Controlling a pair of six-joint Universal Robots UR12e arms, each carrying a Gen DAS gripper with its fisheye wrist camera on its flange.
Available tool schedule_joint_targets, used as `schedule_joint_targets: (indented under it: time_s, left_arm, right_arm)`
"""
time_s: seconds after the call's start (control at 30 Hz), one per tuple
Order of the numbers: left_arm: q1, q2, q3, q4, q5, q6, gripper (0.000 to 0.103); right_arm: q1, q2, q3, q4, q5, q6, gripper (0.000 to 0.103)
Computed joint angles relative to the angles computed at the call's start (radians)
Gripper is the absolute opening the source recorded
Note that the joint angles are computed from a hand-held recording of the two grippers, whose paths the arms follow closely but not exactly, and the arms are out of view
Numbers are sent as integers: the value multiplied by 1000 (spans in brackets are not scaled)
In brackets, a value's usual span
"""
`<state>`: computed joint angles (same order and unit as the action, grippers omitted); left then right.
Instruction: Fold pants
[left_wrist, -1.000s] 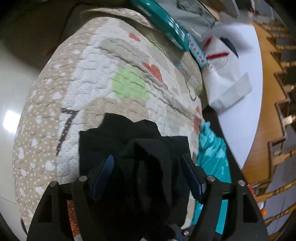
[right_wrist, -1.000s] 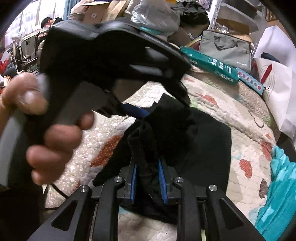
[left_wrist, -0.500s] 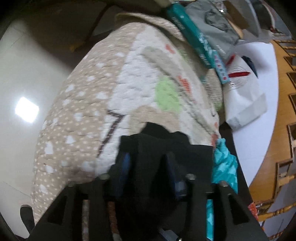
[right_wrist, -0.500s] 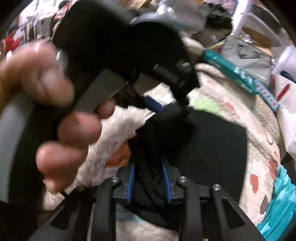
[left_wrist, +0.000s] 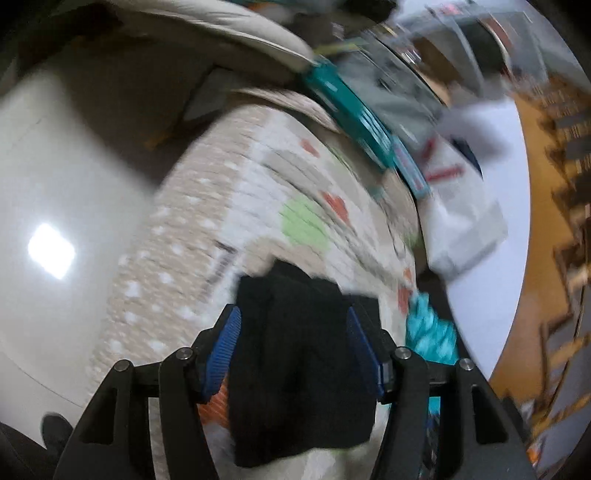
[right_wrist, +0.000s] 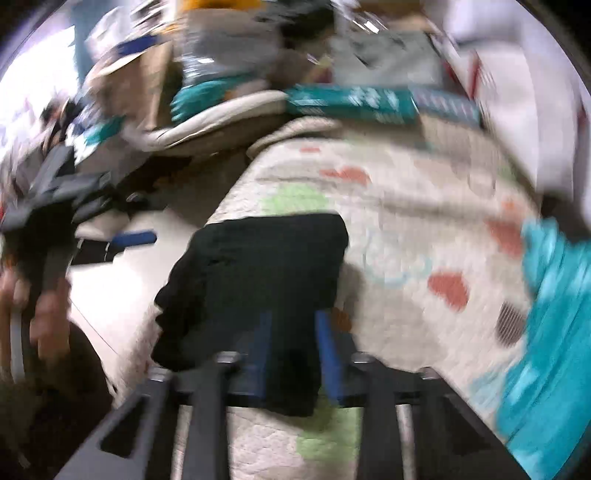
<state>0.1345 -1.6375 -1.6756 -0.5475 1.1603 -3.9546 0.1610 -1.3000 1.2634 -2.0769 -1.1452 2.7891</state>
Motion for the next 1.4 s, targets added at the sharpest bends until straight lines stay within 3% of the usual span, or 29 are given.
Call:
schedule_joint_targets:
  time_s: [0.1, 0.17, 0.2, 0.27, 0.37, 0.47, 0.53, 0.73, 0.9, 1.0, 1.1, 1.23, 1.3, 1.33, 1.37, 1.4]
  left_arm:
    - [-50, -27, 56, -148, 72, 97, 60]
    - [-70, -47, 81, -290, 131, 87, 60]
    - [-68, -51, 73, -315, 127, 66, 63]
    - [-50, -41, 27, -257, 74, 19, 66]
    - [-50, -35, 31, -265, 84, 50, 66]
    - [-40, -13, -15, -166, 56, 21, 66]
    - [-25, 5, -52, -104, 26, -5, 67]
    - [7, 19, -102, 24, -58, -102, 74]
    - [3, -1, -94, 43, -118, -88, 76]
    - [-15, -21, -64, -12, -143, -20, 78]
    - [-32, -33, -43, -39, -123, 25, 90]
    - [-18, -54, -39, 1, -176, -13, 95]
    - [-13, -57, -37, 5, -188, -18, 90]
    - [-21, -55, -23, -42, -159, 20, 66]
    - [-27, -55, -8, -90, -140, 54, 54]
    - [-33, -57, 7, -122, -124, 78, 49]
  right_arm:
    - [7, 17, -4, 62, 14, 24, 24]
    - [19, 19, 12, 61, -19, 26, 25]
    - [21, 20, 15, 64, -23, 21, 25]
    - [19, 15, 32, 46, -24, 9, 26]
    - [10, 16, 27, 58, -2, 16, 31]
    - [-8, 12, 24, 72, 59, 54, 41]
    - [-18, 8, 31, 53, 79, 82, 52]
    - [-41, 9, 38, 10, 85, 169, 56]
    - [-47, 14, 39, 2, 90, 200, 61]
    - [-50, 25, 25, 29, 112, 217, 65]
    - [-52, 61, -22, 92, 168, 239, 72]
    - [-47, 122, -91, 166, 221, 254, 81]
    - [-46, 148, -116, 195, 258, 270, 83]
    - [-46, 161, -127, 214, 281, 277, 83]
    - [-45, 172, -140, 247, 302, 268, 83]
    - [-43, 183, -157, 296, 320, 247, 67]
